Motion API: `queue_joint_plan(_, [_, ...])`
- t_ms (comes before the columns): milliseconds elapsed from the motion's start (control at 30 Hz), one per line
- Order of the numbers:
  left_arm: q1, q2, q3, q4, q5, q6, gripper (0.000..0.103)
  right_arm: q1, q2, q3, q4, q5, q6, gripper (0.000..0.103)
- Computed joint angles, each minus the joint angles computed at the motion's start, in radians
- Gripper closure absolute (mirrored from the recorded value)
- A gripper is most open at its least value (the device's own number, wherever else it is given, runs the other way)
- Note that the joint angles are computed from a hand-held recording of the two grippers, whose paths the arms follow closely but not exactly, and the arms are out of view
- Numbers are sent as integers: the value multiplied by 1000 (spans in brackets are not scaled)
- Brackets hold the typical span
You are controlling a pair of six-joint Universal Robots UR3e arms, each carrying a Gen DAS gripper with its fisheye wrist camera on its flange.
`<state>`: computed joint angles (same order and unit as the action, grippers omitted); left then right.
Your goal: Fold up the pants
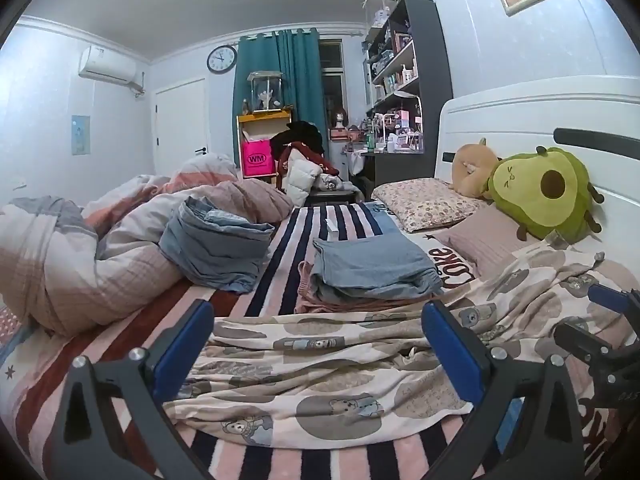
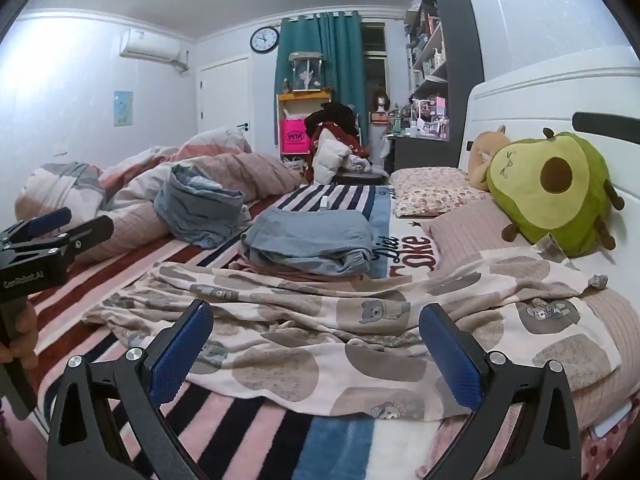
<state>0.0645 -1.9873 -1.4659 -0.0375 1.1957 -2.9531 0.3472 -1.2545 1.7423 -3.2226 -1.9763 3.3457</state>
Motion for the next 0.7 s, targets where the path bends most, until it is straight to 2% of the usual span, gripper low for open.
queue_joint_plan(200, [-11, -10, -2, 20, 30, -5, 1, 2, 12, 4, -25, -4, 5, 0])
queue_joint_plan(367, [-18, -39, 24, 13, 48, 4, 1, -31, -27, 31, -2, 34, 5, 0])
queue_joint_plan(700, [-24, -101, 85, -3, 68, -5, 1, -28, 61, -22, -24, 19, 8, 0])
